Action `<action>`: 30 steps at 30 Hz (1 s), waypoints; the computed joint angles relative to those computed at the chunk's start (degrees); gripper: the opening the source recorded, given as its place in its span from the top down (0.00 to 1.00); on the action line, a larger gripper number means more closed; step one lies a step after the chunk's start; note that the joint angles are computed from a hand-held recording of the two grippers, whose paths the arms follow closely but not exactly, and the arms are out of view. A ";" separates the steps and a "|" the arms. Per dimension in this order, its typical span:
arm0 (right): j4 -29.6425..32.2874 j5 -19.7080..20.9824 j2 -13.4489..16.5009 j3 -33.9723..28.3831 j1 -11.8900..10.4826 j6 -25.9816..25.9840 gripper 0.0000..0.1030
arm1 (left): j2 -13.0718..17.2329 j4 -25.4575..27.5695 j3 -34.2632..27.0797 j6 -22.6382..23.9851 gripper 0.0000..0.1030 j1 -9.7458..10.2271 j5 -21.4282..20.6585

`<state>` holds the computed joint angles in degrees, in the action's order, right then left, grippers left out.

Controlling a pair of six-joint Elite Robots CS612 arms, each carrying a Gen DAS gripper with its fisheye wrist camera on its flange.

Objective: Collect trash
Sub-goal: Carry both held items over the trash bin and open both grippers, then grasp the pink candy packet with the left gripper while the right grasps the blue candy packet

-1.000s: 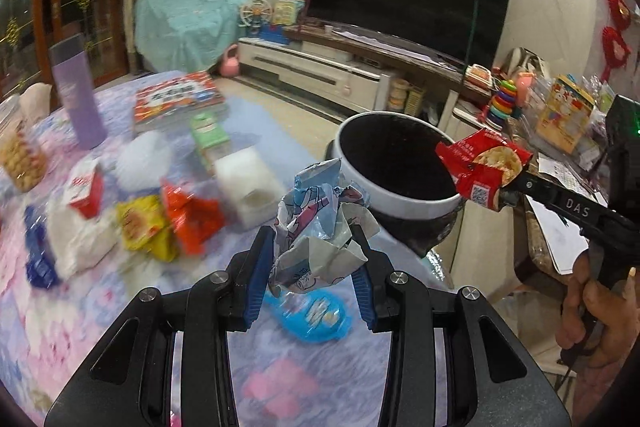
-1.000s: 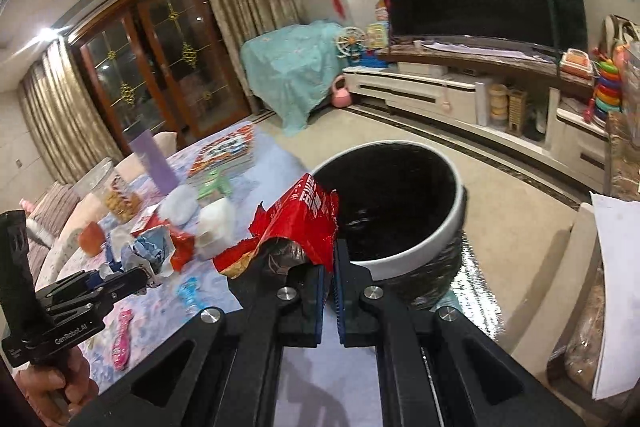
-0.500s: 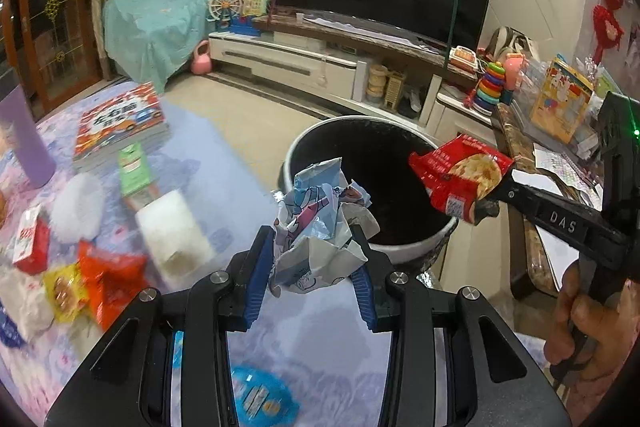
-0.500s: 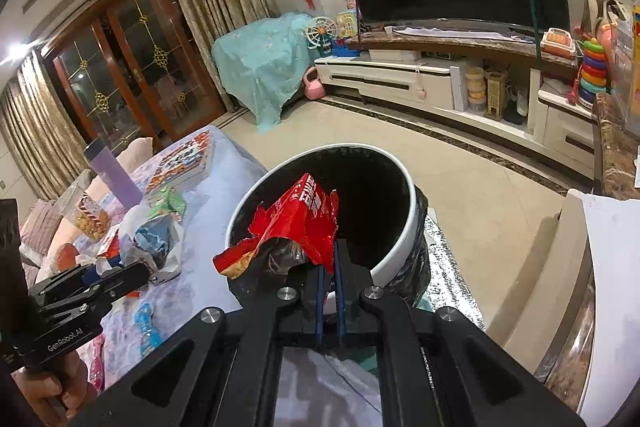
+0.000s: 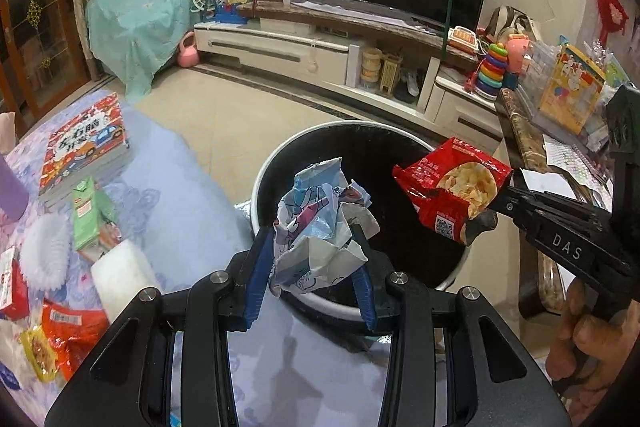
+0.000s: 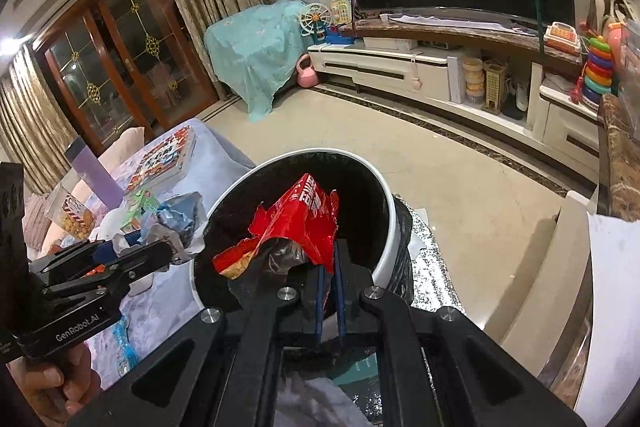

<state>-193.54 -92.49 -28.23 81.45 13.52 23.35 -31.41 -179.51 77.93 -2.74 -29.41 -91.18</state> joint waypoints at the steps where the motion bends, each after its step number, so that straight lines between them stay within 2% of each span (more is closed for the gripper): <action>1: 0.72 -0.07 0.07 -0.37 0.04 -0.30 0.96 | 0.20 0.45 -0.38 -0.10 0.65 -0.04 0.05; 7: 4.06 -0.38 0.52 -1.93 -0.10 -1.46 0.93 | 1.47 3.30 -2.76 0.08 0.64 0.06 -0.88; 9: 5.37 -0.41 0.67 -2.45 -0.18 -1.83 0.92 | 1.87 4.20 -3.56 0.05 0.61 0.02 -0.72; 11: 6.41 -0.39 0.86 -2.97 -0.27 -2.21 0.92 | 1.99 4.69 -3.82 -0.02 0.54 0.05 -1.06; 12: 6.85 -0.18 0.94 -3.22 -0.35 -2.48 0.91 | 2.03 4.70 -3.89 0.08 0.46 -0.01 -0.91; 14: 7.78 -0.32 1.02 -3.63 -0.43 -2.61 0.90 | 1.91 3.43 -3.42 0.78 0.38 -0.12 -0.82; 16: 8.26 0.09 1.00 -3.77 -0.55 -2.54 0.87 | 1.58 2.50 -2.66 1.64 0.27 -0.35 -0.19; 17: 8.33 0.16 0.97 -3.70 -0.59 -2.43 0.77 | 1.51 2.11 -2.44 1.76 0.25 -0.40 0.13; 18: 8.37 0.10 0.94 -3.69 -0.61 -2.25 0.62 | 1.40 1.78 -2.19 1.70 0.25 -0.41 0.04; 19: 8.06 -0.06 0.90 -3.52 -0.60 -1.97 0.54 | 1.17 1.40 -1.72 1.35 0.25 -0.30 -0.32; 20: 7.64 0.07 0.86 -3.39 -0.61 -1.76 0.51 | 0.96 1.00 -1.28 1.02 0.25 -0.21 -0.48; 26: 2.54 0.93 -0.33 -0.59 -0.36 -0.25 0.49 | -1.64 -4.45 5.19 -2.34 0.24 0.69 -0.69; 28: 0.13 0.77 -0.79 0.72 0.10 0.15 0.41 | -2.64 -7.10 8.11 -3.43 0.21 0.89 -0.06; 30: -2.18 0.57 -1.01 1.65 0.66 0.62 0.26 | -3.83 -9.79 11.53 -4.86 0.20 1.23 0.35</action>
<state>-195.73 -91.92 -29.24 83.10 14.17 23.98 -35.24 -189.30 89.46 -7.61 -28.18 -90.83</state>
